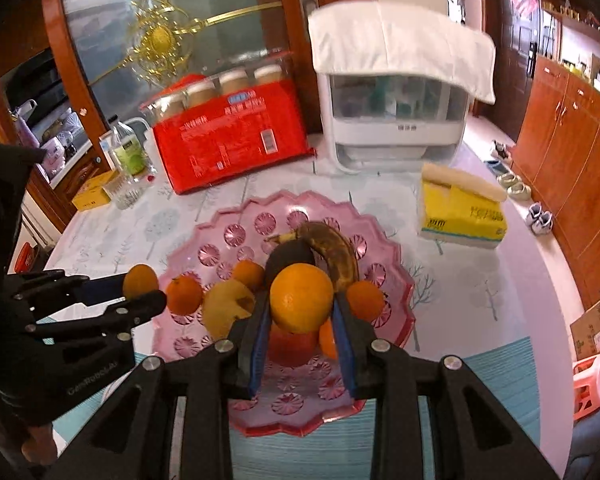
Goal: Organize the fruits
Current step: 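Lift both mandarins and carry them over the pink bowl, then lower the mandarins into the bowl and open both grippers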
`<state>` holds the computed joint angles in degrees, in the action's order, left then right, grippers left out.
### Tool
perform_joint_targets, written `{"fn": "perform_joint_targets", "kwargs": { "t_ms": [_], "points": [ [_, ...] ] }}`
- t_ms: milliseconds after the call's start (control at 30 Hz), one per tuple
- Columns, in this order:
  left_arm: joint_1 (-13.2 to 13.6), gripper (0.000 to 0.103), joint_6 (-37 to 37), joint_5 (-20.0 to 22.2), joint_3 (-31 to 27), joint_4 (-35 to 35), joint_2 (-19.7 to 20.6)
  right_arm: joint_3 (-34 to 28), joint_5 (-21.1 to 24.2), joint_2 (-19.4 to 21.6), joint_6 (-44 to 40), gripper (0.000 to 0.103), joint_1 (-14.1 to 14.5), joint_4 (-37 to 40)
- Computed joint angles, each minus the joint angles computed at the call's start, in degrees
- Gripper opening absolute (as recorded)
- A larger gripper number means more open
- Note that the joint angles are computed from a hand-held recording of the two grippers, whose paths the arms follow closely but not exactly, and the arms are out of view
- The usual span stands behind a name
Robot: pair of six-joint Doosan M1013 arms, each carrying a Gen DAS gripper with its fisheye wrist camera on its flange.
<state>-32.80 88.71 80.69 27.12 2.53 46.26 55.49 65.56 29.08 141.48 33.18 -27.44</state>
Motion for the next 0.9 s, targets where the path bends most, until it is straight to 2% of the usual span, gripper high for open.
{"fn": "perform_joint_targets", "kwargs": {
  "t_ms": [233,300,500,600,633,667,900],
  "points": [
    [-0.2,0.031,0.1,2.7,-3.4,0.2,3.5,1.1,-0.7,0.9,-1.6,0.031,-1.5,4.2],
    [-0.6,0.031,0.8,0.2,-1.9,2.1,2.8,1.3,-0.8,1.2,-1.7,0.031,-1.7,4.8],
    [-1.2,0.031,1.7,-2.1,-0.9,4.7,2.6,0.9,-0.8,1.9,-2.8,0.031,-2.2,5.7],
    [-1.1,0.039,2.0,-2.2,-1.0,4.1,2.6,0.4,0.0,2.4,-3.5,0.032,-2.1,5.0],
    [-1.0,0.048,2.1,-1.9,-1.2,3.5,2.7,0.3,0.0,2.5,-3.7,0.032,-2.0,4.8],
    [-1.0,0.061,1.8,-1.6,-1.4,3.0,2.8,0.3,-0.1,2.5,-3.9,0.032,-2.0,4.7],
    [-1.0,0.075,0.5,-3.8,1.0,4.4,1.4,1.0,-0.7,2.1,-4.2,0.036,-1.7,3.5]
  ]
}}
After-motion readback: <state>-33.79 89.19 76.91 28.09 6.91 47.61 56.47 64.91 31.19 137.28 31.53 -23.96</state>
